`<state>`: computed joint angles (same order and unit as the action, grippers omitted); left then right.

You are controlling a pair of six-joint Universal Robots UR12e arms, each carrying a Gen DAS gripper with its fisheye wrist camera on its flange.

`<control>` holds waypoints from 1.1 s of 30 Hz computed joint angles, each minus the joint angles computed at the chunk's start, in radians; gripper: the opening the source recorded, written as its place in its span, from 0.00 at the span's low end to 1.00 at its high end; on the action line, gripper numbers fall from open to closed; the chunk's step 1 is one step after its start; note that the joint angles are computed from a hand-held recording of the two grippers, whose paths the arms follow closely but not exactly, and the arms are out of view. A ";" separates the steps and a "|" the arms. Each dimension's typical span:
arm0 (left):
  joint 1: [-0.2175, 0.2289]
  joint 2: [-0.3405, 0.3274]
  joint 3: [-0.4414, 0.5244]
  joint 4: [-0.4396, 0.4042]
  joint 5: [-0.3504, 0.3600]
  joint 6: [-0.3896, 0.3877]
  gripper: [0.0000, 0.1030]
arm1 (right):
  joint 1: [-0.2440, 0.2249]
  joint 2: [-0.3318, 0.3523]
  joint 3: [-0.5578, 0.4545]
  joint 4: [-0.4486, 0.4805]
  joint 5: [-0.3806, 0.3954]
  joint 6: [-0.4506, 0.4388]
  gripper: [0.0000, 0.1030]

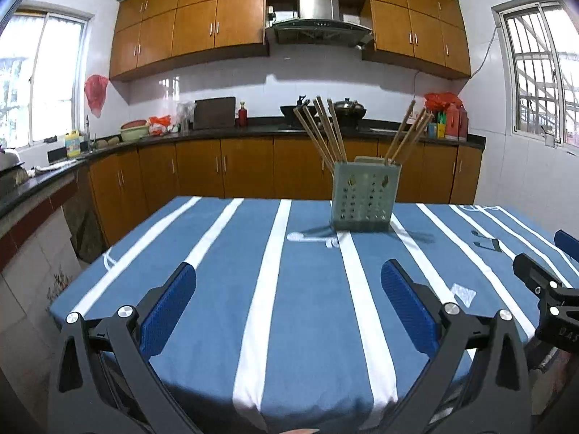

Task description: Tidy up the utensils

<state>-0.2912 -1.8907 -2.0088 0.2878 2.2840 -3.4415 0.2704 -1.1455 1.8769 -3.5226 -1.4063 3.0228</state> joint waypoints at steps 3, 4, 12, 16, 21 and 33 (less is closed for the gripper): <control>-0.008 -0.007 -0.005 -0.002 0.007 -0.003 0.98 | -0.001 -0.002 0.010 -0.007 0.005 0.005 0.96; -0.011 -0.010 -0.006 0.001 0.013 0.001 0.98 | -0.002 -0.002 0.012 -0.007 0.006 0.008 0.96; -0.021 -0.016 -0.013 0.008 0.015 0.010 0.98 | -0.004 -0.005 0.018 0.016 0.014 0.013 0.96; -0.020 -0.013 -0.015 0.003 0.006 0.006 0.98 | -0.004 -0.005 0.022 0.014 0.020 0.005 0.96; -0.020 -0.012 -0.015 -0.004 -0.003 0.004 0.98 | -0.006 -0.005 0.022 0.023 0.021 0.013 0.96; -0.021 -0.011 -0.015 -0.025 -0.015 -0.010 0.98 | -0.011 -0.003 0.020 0.043 0.025 0.026 0.96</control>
<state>-0.3124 -1.9018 -2.0241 0.2629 2.2692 -3.4516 0.2592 -1.1484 1.8971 -3.4798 -1.3815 3.0486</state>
